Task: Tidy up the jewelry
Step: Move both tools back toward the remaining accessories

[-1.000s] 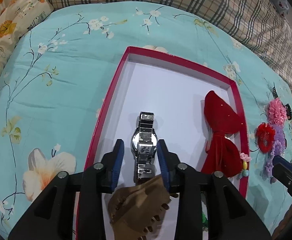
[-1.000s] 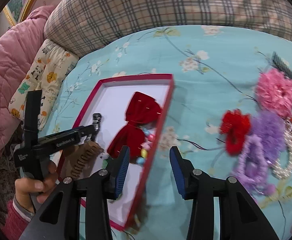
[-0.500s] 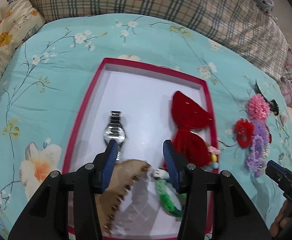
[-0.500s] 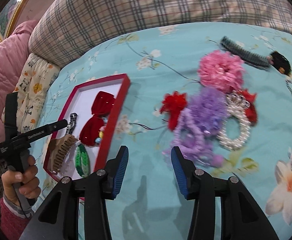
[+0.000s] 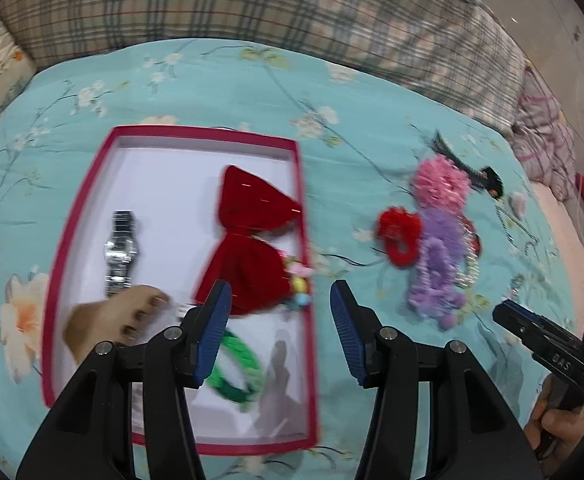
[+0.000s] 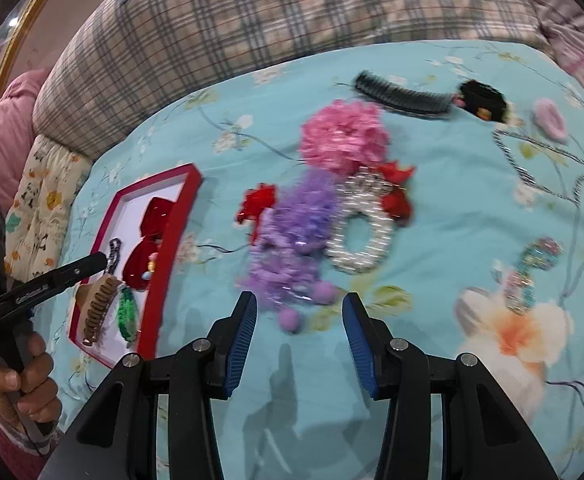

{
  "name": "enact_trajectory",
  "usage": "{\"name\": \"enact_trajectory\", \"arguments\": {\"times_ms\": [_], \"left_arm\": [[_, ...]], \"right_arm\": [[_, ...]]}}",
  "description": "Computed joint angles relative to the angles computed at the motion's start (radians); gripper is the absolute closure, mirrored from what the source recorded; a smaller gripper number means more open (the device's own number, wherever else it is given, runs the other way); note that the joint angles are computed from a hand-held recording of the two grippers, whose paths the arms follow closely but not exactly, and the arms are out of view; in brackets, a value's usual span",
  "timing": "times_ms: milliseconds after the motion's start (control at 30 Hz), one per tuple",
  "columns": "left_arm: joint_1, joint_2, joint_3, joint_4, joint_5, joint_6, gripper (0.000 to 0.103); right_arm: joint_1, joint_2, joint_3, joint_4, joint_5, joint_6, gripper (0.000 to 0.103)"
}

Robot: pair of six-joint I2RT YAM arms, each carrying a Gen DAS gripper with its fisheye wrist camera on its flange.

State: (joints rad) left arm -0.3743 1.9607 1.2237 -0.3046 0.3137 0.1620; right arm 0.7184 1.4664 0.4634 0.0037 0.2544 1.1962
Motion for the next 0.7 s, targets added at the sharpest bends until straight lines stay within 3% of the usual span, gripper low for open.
{"name": "enact_trajectory", "arguments": {"times_ms": [267,700], "left_arm": [[-0.1,-0.009,-0.034,-0.001,-0.002,-0.031,0.053],[-0.184,0.008,-0.024,0.002,-0.029,-0.067,0.053]], "right_arm": [[-0.016,-0.117,-0.106,-0.041,0.03,0.033,0.057],[-0.069,-0.13,-0.149,0.003,0.009,0.003,0.057]]}}
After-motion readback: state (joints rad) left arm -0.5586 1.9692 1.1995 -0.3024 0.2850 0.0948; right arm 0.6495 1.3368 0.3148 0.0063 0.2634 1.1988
